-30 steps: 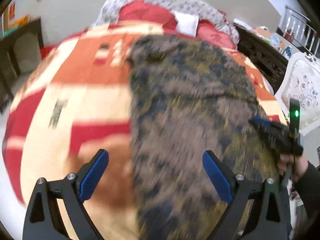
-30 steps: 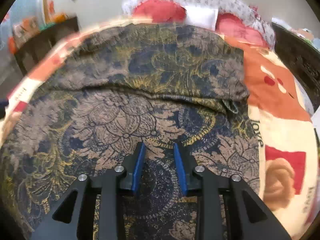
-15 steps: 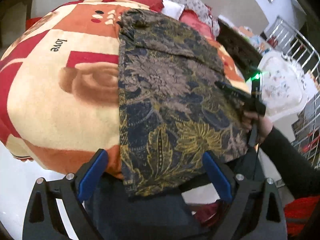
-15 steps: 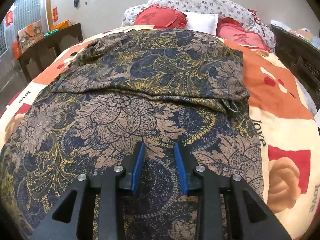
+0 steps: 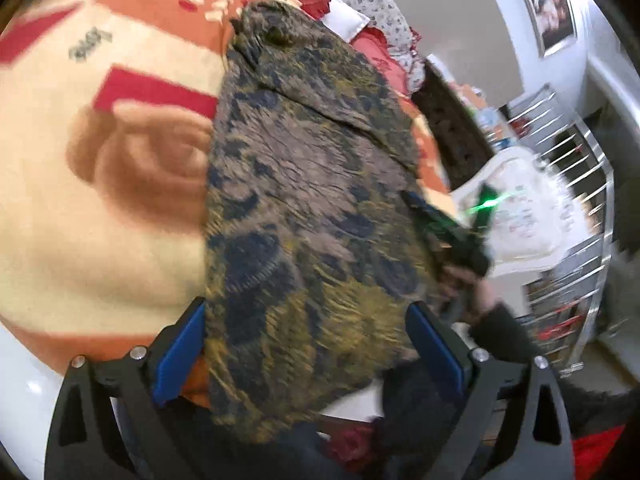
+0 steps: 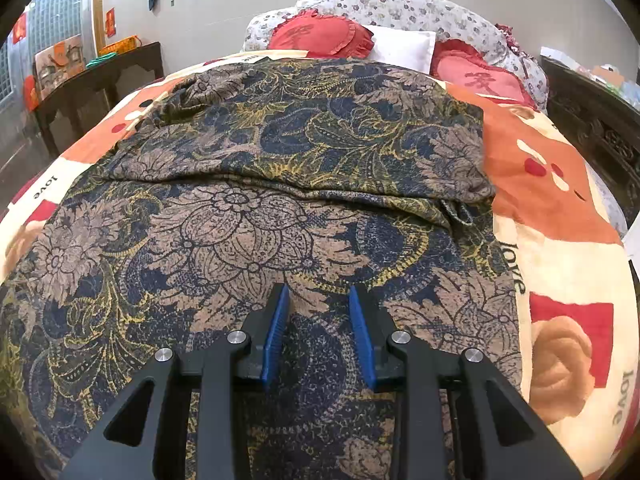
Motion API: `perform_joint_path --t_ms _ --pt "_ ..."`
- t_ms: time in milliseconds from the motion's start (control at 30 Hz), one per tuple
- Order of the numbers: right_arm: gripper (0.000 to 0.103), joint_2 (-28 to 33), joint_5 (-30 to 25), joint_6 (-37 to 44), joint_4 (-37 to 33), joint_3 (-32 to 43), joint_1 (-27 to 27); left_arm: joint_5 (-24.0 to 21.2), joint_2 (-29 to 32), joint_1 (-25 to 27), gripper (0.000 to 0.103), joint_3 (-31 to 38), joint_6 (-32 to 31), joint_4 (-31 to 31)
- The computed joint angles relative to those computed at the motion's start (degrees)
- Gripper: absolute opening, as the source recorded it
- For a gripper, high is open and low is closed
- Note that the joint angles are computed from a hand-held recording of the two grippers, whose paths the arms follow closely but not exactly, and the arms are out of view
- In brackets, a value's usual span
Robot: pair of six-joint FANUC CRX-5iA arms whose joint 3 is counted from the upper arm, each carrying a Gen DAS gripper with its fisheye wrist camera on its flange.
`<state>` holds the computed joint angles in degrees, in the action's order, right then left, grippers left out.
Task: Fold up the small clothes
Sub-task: 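Grasp the shirt hem with the left tool while the right tool grasps beside it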
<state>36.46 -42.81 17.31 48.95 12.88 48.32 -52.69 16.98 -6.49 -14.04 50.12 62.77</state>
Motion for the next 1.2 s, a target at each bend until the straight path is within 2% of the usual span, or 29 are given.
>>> perform_joint_path --t_ms 100,200,267,333,367,533,600,667,700,800,1000,1167,1200 --pt "0.032 0.05 -0.06 0.02 -0.02 0.1 0.03 -2.78 0.35 0.33 0.081 -0.57 0.62 2.35" --pt "0.032 0.07 -0.36 0.83 -1.2 0.6 0.02 -2.54 0.39 0.46 0.078 -0.09 1.12 1.41" --pt "0.033 0.41 -3.46 4.74 -5.15 3.26 0.45 -1.93 0.62 0.61 0.07 0.41 2.81 -0.29" --pt "0.032 -0.22 -9.39 7.46 -8.74 5.64 1.41 -1.27 0.2 0.6 0.062 1.19 4.32 -3.59" --pt "0.032 -2.03 -10.42 6.14 -8.34 3.84 1.95 -0.64 -0.43 0.54 0.061 1.2 4.83 -5.33" --pt "0.033 -17.53 -8.63 -6.22 -2.81 -15.49 5.71 2.32 -4.32 -0.15 0.06 0.27 5.14 -13.3" --pt "0.033 -23.35 -10.76 -12.56 -1.73 -22.69 8.16 3.75 -5.25 -0.71 0.06 -0.16 4.89 -15.3" --pt "0.033 -26.17 -13.28 -16.5 -1.63 -26.43 10.07 5.71 -5.7 -1.29 0.058 -0.79 4.65 -15.8" --pt "0.033 -27.71 -15.38 -19.15 -1.86 -28.69 11.49 6.9 -5.84 -1.56 0.051 -1.14 5.03 -15.76" --pt "0.033 -30.19 -16.94 -24.75 -2.07 -32.56 13.58 8.42 -5.31 -1.8 0.031 -0.83 6.99 -16.6" --pt "0.033 -34.62 -9.87 -35.67 -0.52 -39.84 13.11 9.91 -5.19 -1.59 0.011 -0.58 10.61 -18.45" --pt "0.033 -33.48 -3.16 -37.54 1.82 -40.81 11.21 11.02 -5.65 -2.02 0.007 0.14 14.36 -22.38" --pt "0.033 -33.51 0.15 -37.94 3.23 -41.58 10.14 11.2 -5.69 -2.18 0.007 0.47 15.25 -23.39"
